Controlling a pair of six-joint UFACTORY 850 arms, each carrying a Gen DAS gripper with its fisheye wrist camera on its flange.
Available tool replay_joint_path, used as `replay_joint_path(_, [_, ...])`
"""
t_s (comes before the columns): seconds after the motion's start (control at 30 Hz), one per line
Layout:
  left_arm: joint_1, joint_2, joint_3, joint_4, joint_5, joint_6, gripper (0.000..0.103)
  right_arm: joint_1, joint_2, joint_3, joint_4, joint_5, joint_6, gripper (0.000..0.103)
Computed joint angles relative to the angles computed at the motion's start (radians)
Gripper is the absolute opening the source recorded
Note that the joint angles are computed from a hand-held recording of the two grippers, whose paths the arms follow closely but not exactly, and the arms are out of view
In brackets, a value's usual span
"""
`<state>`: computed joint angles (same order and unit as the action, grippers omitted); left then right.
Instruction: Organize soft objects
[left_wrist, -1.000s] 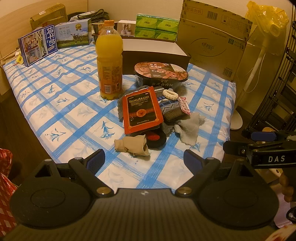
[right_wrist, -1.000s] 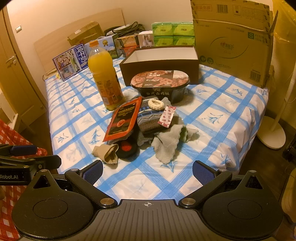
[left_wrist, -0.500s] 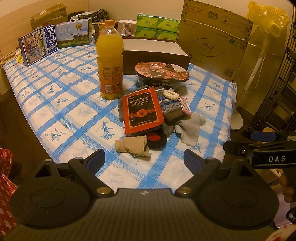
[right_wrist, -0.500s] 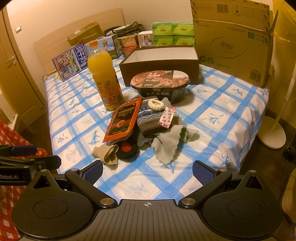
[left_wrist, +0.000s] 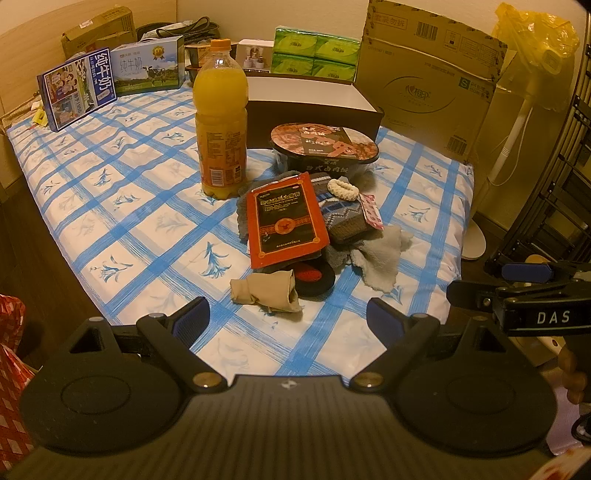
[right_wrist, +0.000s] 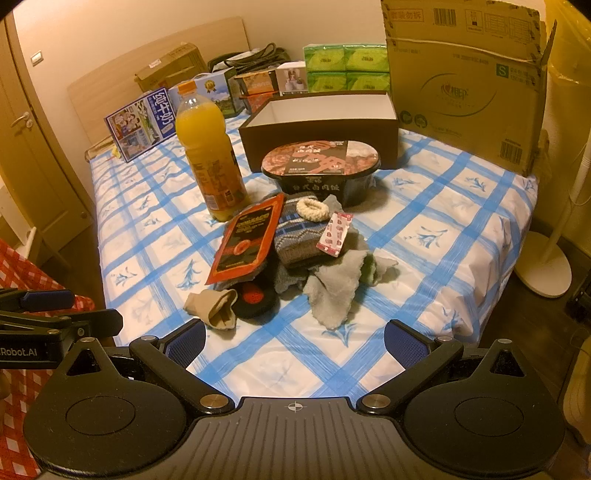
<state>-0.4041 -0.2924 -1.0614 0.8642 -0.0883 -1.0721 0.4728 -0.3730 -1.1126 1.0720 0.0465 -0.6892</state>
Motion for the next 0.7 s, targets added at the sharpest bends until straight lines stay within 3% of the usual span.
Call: replay_joint_path(0.7, [0.000, 0.000, 0.000, -0.003, -0.001, 0.002, 0.091, -0.002, -0.002, -0.004, -0.017, -0.001, 0.015, 0.103])
